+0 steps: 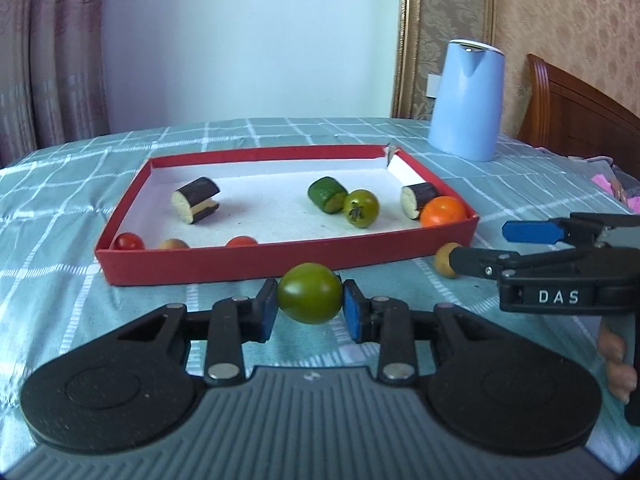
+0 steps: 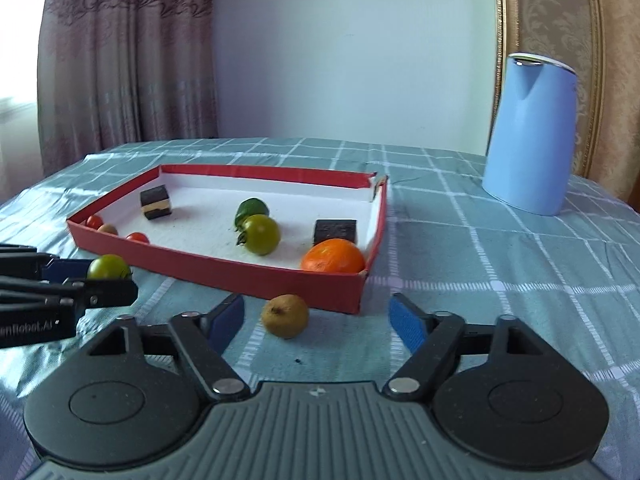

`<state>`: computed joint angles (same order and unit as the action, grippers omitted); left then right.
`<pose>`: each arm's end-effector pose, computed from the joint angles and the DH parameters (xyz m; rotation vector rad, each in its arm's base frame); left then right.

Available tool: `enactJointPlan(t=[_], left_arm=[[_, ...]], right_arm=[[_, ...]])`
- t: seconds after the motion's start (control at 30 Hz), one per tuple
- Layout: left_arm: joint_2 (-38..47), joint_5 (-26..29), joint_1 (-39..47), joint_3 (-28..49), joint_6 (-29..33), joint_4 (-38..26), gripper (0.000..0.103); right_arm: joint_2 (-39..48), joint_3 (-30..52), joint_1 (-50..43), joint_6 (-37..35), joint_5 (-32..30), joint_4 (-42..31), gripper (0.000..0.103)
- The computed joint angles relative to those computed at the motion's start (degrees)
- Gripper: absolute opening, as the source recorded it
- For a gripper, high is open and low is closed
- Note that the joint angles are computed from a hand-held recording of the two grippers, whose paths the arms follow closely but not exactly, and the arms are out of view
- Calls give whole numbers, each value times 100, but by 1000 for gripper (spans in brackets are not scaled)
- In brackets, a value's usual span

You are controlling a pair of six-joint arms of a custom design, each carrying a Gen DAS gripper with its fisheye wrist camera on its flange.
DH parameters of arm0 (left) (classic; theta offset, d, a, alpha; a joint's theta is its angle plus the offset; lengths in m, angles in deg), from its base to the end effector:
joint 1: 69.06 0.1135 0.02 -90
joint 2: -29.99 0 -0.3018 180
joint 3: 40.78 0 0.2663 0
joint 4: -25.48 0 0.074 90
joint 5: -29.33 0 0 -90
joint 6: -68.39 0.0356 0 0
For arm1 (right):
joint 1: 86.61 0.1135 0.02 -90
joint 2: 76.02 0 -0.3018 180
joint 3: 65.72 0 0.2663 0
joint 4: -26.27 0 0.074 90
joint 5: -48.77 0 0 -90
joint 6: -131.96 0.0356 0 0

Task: Organize fruits
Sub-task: 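Grasp the green tomato with the left gripper while the right grasps the brown longan, then lower the green tomato into the tray with the left gripper while the right releases the longan there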

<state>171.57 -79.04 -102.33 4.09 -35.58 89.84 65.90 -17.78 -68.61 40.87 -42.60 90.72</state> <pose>0.2707 -0.1642 -0.0211 0.1677 2.1004 -0.1518 0.3178 0.1042 -0.0200 -0.3614 2.0611 0.2041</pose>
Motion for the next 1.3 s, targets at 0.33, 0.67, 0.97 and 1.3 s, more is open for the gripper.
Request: enactJointPlan(t=[0.33,0.67,0.97,1.3], left_arm=[[22,-90,-40,26,20,-27,31],[-20,-100,-24,104,-18,-274,31],[57,-217,-82,6,35,64,31],[-195,-43,19,-224,8,270,31]], right_arm=[[-146,616,78,116,-31,-1378,53],[-134,663,143,15,-16,-1371,28],[-100,376,46,139,-183,-756,28],[-296,157,94,214,-183,-246,28]])
